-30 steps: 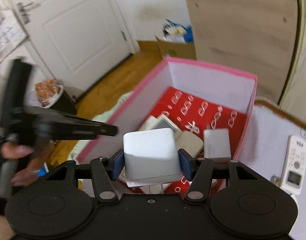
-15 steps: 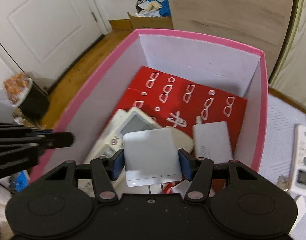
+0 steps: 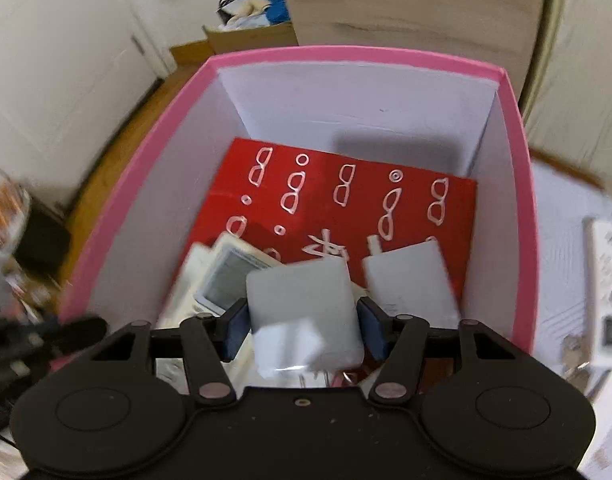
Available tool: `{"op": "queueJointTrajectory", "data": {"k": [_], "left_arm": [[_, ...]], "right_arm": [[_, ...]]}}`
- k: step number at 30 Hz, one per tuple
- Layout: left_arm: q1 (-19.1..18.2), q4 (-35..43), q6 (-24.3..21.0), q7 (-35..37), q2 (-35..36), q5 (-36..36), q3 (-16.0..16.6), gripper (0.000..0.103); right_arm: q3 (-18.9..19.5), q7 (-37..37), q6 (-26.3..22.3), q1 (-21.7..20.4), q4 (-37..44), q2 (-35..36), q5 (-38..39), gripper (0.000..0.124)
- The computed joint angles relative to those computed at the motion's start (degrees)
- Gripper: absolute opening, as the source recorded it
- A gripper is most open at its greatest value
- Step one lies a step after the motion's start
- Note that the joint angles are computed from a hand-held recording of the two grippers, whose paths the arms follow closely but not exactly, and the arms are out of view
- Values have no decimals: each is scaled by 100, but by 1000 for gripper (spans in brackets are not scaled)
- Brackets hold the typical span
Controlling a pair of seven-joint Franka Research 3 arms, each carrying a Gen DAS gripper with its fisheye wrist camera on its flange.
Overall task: Organize rigid objects
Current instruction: 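Carry the square white charger into the pink box and release it, then move the right tool back to the bed and grasp the white power bank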
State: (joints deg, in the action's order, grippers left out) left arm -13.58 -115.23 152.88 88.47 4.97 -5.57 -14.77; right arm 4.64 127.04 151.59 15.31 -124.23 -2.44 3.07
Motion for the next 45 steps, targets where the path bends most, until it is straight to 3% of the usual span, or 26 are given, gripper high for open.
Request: {"op": "queueJointTrajectory", "data": {"k": [2, 5, 11, 14, 16, 19, 24, 27, 31, 35, 39, 42, 45], "left_arm": [[9, -16, 4, 24, -14, -55, -5, 4], [14, -1, -9, 34, -8, -70, -1, 4], [-11, 1, 10, -67, -3, 82, 5, 5], [-16, -13, 16, -115, -16, 119, 6, 5], [-24, 4, 4, -173, -7, 172, 12, 5], [-30, 27, -2, -243, 14, 246, 14, 5], [-25, 19, 23, -193, 14, 248, -1, 5], [-5, -33, 112, -47, -1, 134, -16, 5], [15, -67, 125, 29, -17, -26, -13, 5], [-70, -79, 127, -338, -29, 446, 27, 5], [-124, -92, 145, -617, -39, 860, 41, 5], [-124, -73, 116, -716, -36, 926, 40, 5], [-136, -58, 82, -834, -36, 1041, 43, 5]], "right_arm": [[-19, -129, 69, 5, -61, -51, 235, 66], [67, 53, 218, -29, -219, -277, -380, 65], [403, 158, 998, -363, -968, -1274, -1357, 66], [846, 421, 1570, -934, -1434, -1822, -1976, 68], [1333, 673, 1879, -1568, -1678, -2190, -2434, 75], [1752, 612, 2069, -2154, -2001, -2727, -2727, 79], [1350, -101, 1749, -1790, -2421, -3358, -2251, 82], [1009, -373, 1156, -1473, -2573, -3694, -1689, 81], [115, -774, 1087, -753, -3087, -4160, -617, 77], [-84, -869, 593, -794, -3419, -4460, -40, 76], [-538, -1029, 209, -664, -3727, -4582, 759, 74], [-773, -1122, 58, -669, -3928, -4533, 1293, 64], [-714, -1230, 24, -847, -3948, -4290, 1539, 54]]}}
